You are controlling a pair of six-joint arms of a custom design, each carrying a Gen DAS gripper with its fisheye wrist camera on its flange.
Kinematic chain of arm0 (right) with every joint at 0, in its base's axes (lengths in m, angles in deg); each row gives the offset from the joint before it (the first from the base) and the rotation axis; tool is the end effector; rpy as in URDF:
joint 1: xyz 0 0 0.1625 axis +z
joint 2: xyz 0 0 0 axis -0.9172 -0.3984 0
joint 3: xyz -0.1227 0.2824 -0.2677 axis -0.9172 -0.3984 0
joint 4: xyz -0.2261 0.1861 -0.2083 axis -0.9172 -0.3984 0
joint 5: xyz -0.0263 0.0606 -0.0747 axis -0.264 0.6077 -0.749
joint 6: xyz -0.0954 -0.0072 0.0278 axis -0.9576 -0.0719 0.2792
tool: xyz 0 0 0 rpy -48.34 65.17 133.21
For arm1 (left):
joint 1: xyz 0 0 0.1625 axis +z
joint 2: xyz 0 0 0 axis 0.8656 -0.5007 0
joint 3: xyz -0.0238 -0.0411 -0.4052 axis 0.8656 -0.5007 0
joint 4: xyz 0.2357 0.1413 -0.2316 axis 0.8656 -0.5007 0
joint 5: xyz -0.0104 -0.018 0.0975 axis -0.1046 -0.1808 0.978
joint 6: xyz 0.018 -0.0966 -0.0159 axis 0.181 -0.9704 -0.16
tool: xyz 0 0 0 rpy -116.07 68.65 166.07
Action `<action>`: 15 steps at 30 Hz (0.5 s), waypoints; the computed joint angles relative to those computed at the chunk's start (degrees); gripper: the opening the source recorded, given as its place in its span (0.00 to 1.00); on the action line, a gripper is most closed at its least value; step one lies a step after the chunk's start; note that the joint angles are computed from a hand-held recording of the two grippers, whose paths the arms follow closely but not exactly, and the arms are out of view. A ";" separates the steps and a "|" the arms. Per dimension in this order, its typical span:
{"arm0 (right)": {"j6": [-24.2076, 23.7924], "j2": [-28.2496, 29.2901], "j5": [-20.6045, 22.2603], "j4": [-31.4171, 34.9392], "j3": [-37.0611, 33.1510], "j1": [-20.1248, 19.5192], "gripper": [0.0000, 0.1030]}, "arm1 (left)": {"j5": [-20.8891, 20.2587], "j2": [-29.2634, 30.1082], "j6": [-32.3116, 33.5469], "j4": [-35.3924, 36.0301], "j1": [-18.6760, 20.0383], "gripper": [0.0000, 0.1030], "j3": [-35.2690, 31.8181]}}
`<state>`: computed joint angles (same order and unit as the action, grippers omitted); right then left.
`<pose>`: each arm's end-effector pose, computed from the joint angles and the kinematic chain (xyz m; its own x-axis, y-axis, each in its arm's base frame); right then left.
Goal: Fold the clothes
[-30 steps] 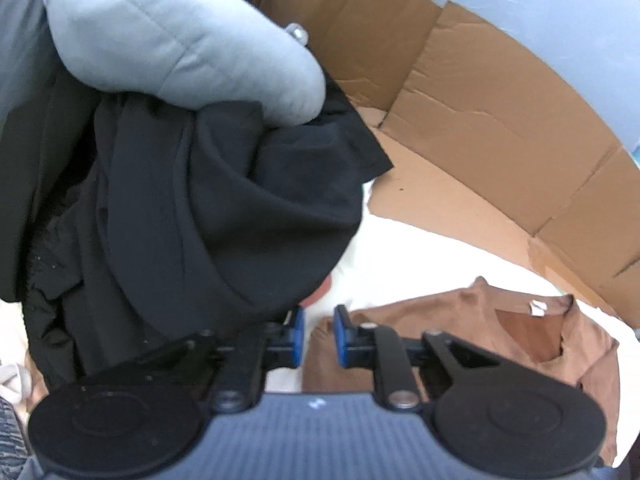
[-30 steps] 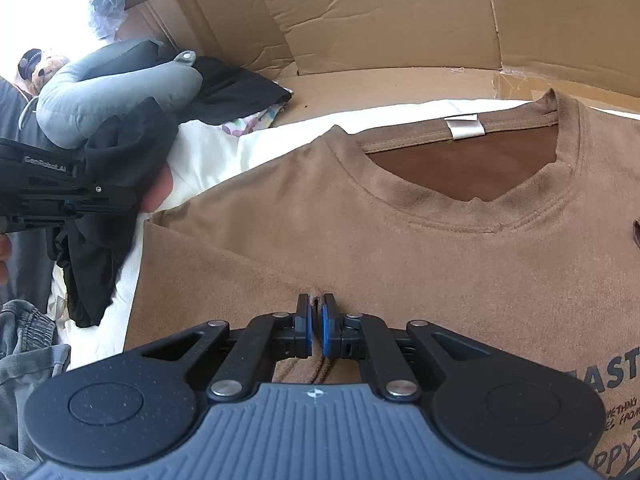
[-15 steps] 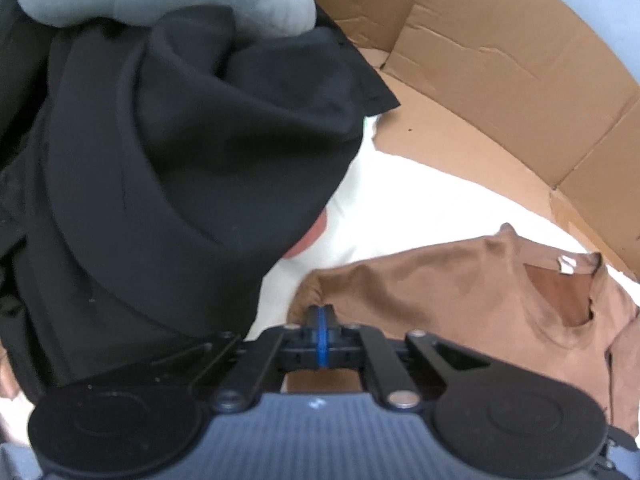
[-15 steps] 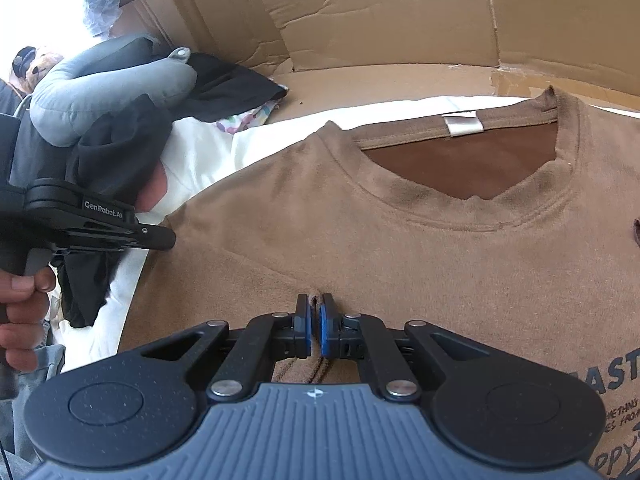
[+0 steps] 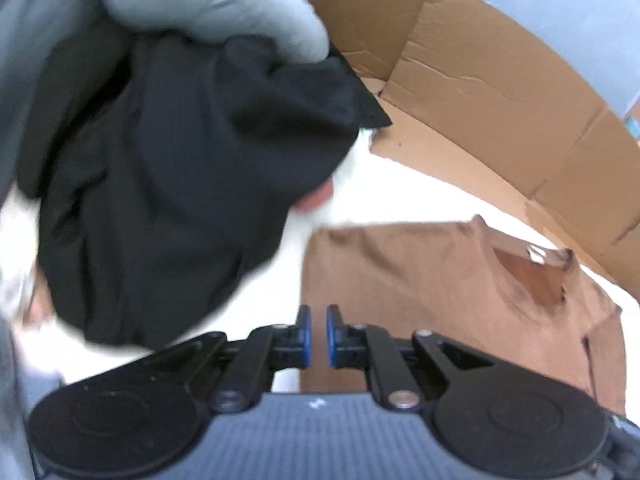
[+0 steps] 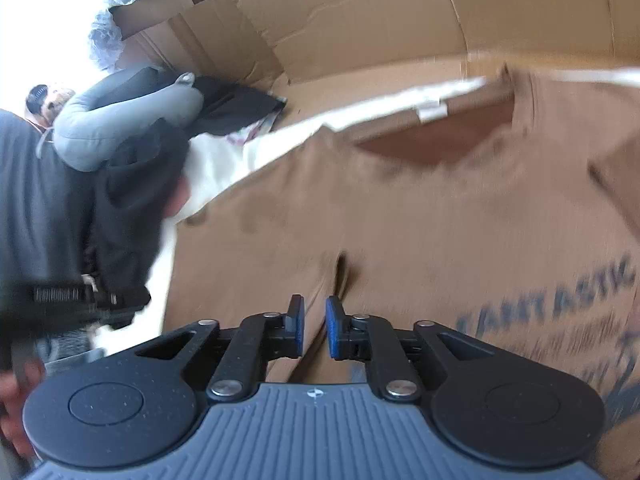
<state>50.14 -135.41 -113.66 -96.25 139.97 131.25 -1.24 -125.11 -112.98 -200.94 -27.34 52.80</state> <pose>-0.0282 -0.3769 0.3365 -0.9620 0.1602 0.2213 -0.0222 0.7614 -0.6478 -0.3482 -0.4549 0.0431 -0.8567 0.0453 -0.5139 0.2727 0.8853 -0.3766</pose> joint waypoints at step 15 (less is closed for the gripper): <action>-1.57 -2.68 6.61 6.47 3.55 -3.98 0.43 | -2.12 -0.52 -28.10 -5.39 -13.29 0.21 15.65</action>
<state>48.57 -138.09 -107.05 -89.77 143.52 127.27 -3.36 -125.63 -141.08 -206.33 -40.63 68.45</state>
